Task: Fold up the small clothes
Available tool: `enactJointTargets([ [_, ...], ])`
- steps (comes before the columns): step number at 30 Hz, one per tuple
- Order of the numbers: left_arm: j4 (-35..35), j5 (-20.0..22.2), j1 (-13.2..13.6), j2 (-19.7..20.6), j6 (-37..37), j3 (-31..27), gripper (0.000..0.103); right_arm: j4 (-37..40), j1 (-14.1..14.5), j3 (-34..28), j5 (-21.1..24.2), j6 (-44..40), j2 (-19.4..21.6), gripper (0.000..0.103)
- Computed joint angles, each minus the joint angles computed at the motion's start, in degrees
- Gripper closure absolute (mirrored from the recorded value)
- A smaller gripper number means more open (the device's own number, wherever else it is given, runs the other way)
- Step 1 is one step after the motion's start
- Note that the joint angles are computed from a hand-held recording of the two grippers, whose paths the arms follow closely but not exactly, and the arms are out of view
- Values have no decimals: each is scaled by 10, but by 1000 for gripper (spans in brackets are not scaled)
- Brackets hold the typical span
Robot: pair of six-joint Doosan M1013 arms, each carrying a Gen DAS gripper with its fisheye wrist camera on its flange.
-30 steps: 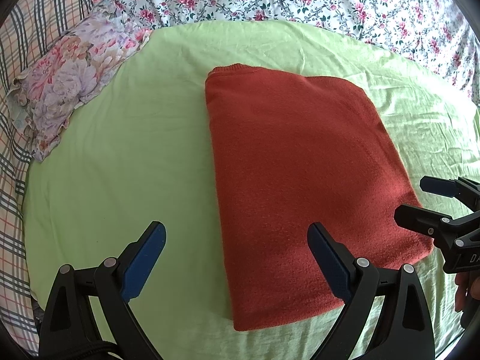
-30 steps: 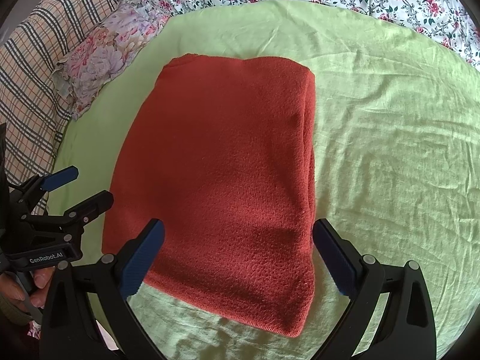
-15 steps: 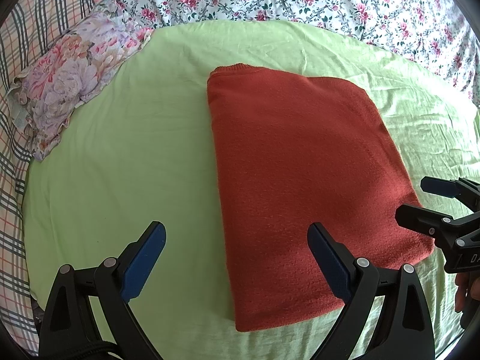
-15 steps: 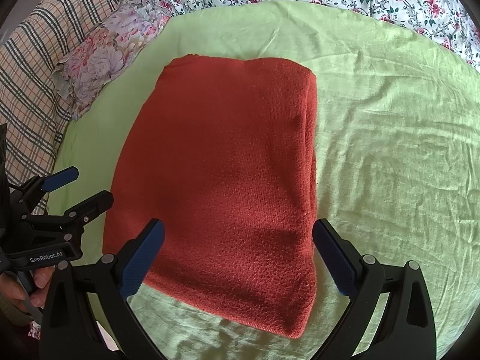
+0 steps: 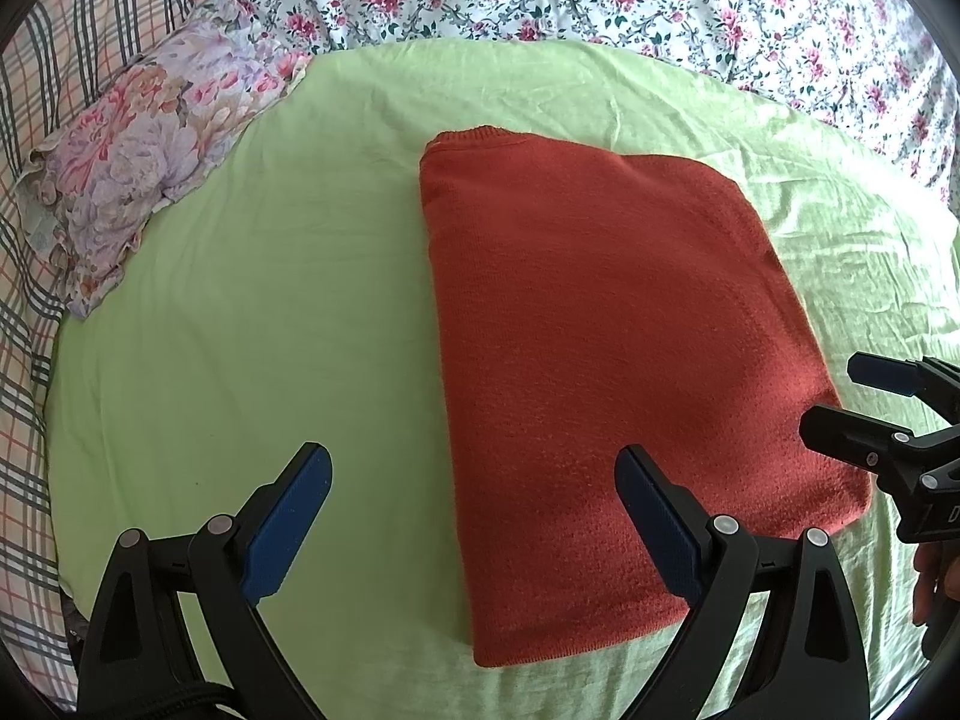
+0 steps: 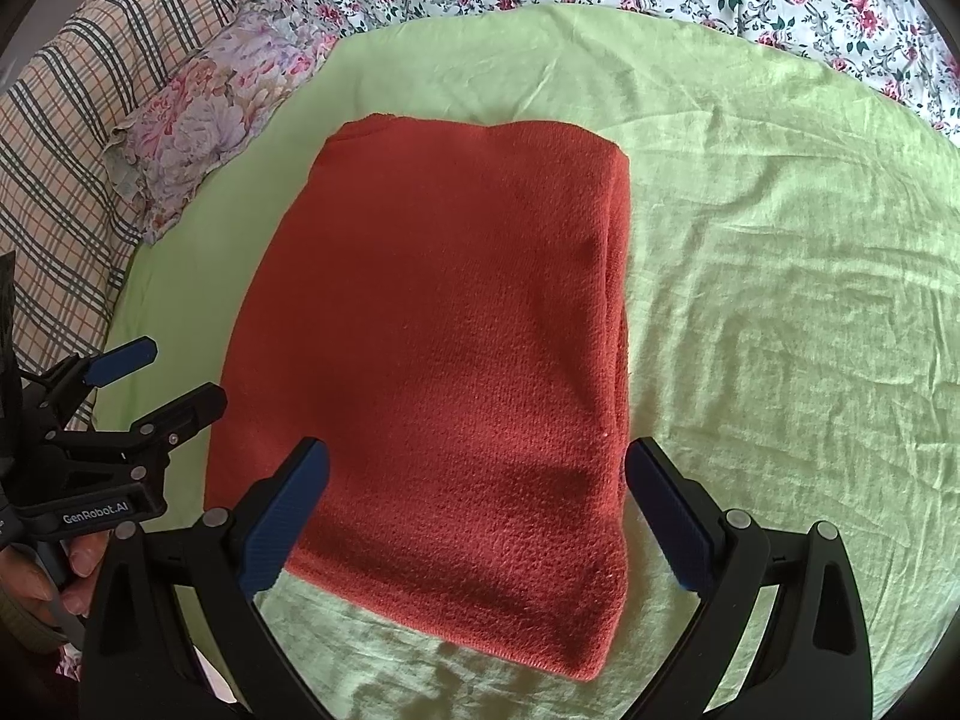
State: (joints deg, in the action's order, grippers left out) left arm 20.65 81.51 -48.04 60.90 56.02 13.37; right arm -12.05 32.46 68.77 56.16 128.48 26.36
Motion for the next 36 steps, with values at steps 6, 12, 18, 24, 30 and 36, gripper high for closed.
enactJointTargets([
  [6, 1, 3, 0, 3, -8, -6, 7, -2, -2, 1, -2, 1, -1, 4],
  [12, -11, -8, 4, 1, -18, -2, 7, -6, -4, 4, -4, 3, -3, 4],
  [18, -14, -2, 6, 8, -18, -14, 7, -17, -4, 3, -11, 6, -3, 4],
  [24, -16, 2, 8, 13, -13, -22, 7, -23, -4, -3, -14, 5, 2, 4],
  [30, -14, 2, 9, 13, -15, -20, 7, -29, -4, -7, -15, 7, 5, 4],
  [36, -11, 14, 9, 20, -16, -34, 7, -31, -6, -6, -20, 1, 5, 4],
])
